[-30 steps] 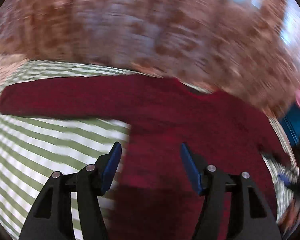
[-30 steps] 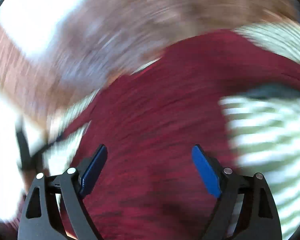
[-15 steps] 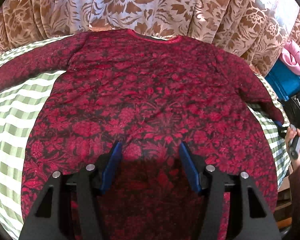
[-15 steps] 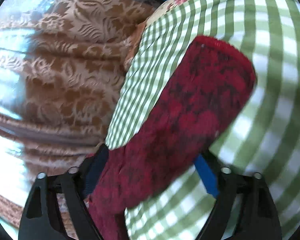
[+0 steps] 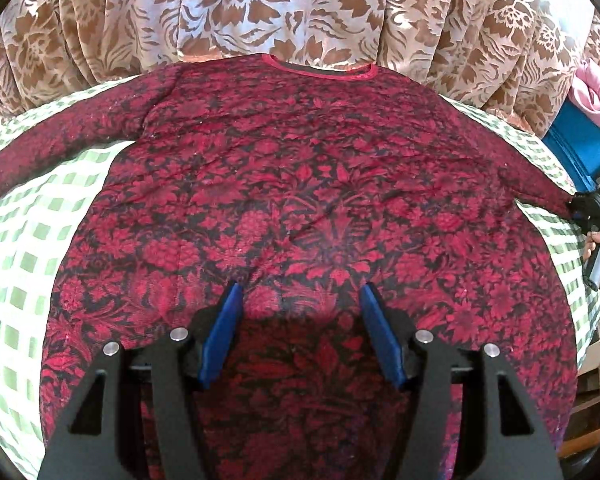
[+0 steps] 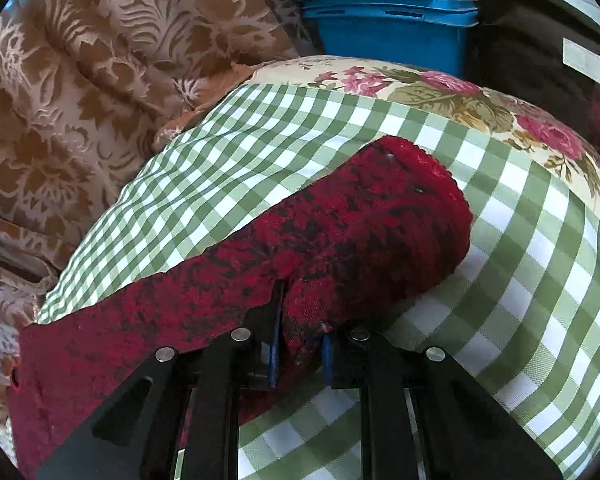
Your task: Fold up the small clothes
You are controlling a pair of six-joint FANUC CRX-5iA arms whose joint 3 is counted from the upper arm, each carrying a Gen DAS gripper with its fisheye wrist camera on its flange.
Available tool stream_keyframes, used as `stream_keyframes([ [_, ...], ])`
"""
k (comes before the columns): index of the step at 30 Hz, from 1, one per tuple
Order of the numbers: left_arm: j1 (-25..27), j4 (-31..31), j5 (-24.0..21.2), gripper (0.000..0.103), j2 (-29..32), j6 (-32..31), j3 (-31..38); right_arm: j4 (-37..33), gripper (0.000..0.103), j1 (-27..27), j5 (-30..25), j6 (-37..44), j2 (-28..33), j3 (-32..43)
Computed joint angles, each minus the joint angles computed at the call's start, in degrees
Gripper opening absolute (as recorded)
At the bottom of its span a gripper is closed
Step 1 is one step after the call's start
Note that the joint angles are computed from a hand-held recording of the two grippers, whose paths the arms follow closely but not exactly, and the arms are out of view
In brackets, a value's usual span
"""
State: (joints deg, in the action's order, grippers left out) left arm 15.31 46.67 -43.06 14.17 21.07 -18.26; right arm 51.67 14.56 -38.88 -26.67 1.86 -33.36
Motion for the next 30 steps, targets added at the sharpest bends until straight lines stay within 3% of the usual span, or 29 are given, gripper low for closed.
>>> stream_keyframes([
  [7, 2.3, 3.3, -6.0, 0.062, 0.0, -1.9, 0.2, 0.8, 0.015, 1.6, -0.3, 2.8, -2.3, 2.6],
  [11, 4.0, 6.7, -10.1, 0.076, 0.5, -2.7, 0.5, 2.6, 0.015, 4.2, 0.0, 8.1, 0.2, 8.4],
  [14, 4.5, 8.3, -10.2, 0.078, 0.3, -4.1, 0.3, 3.2, 0.015, 6.8, 2.1, 12.9, 4.3, 14.9],
  [17, 5.9, 9.9, -13.4, 0.077, 1.4, -3.6, 1.6, 0.7, 0.015, 10.2, 4.9, 20.3, 10.3, 23.6],
  [22, 7.2, 11.7, -15.4, 0.077, 3.2, -2.5, 4.0, -12.0, 0.015, 16.6, 5.8, 38.7, 23.0, 42.7],
  [23, 7.3, 11.8, -15.7, 0.077, 3.7, -2.0, 4.8, -14.8, 0.017, 17.6, 5.1, 42.3, 25.1, 46.3],
  [25, 7.7, 12.1, -16.6, 0.076, 4.8, -1.1, 6.2, -22.9, 0.049, 19.4, 4.0, 52.1, 29.4, 54.2],
  [26, 7.8, 12.1, -16.7, 0.075, 5.1, -0.9, 6.5, -26.6, 0.08, 19.8, 3.2, 55.8, 30.8, 57.2],
  [27, 7.8, 12.0, -16.5, 0.073, 5.7, -0.2, 7.4, -27.7, 0.085, 20.5, 4.3, 56.6, 31.2, 57.8],
  [30, 7.8, 11.4, -16.7, 0.067, 7.7, 1.8, 10.2, -24.9, 0.085, 21.1, 8.8, 52.8, 28.4, 53.0],
])
